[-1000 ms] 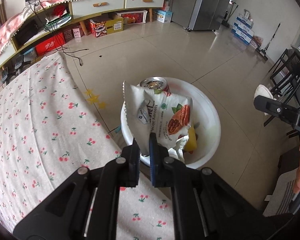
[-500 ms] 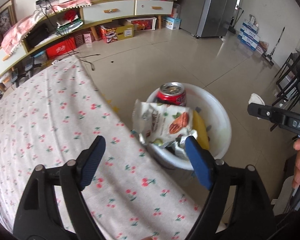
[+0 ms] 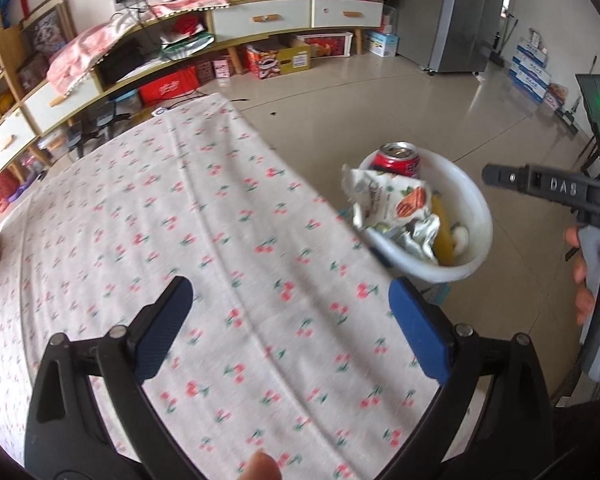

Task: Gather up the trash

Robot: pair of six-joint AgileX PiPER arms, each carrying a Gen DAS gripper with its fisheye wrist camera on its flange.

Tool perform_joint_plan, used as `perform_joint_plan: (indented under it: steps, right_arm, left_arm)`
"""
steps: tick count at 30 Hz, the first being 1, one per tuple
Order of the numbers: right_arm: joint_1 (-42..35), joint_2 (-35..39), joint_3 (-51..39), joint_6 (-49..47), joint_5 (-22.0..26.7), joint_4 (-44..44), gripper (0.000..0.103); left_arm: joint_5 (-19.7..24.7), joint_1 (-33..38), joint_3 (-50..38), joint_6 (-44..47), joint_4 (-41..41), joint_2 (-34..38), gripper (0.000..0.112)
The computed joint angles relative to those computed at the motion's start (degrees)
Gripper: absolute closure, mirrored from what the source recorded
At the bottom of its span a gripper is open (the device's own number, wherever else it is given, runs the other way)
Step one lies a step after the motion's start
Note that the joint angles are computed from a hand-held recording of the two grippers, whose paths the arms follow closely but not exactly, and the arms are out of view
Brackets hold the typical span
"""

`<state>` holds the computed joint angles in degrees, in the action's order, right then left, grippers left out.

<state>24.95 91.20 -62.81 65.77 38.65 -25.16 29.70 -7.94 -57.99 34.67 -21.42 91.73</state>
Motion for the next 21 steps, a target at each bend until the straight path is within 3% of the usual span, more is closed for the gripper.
perform_joint_plan:
  steps: [8, 16, 21]
  right_arm:
    - [8.75, 0.29, -4.32, 5.95, 7.76, -6.02, 0.022]
    - [20.31, -0.41, -5.37, 14.07, 13.66, -12.16, 0.019]
    - [28.40, 0.79, -7.97, 19.84, 21.37, -16.36, 0.019]
  left_arm:
    - [2.79, 9.45, 4.72, 9.29, -5.12, -6.68, 0.013]
    - [7.99, 23.32, 8.68, 25.54, -15.15, -12.08, 0.013]
    - [8.55, 32.00, 11.99, 35.49, -20.74, -15.23, 0.013]
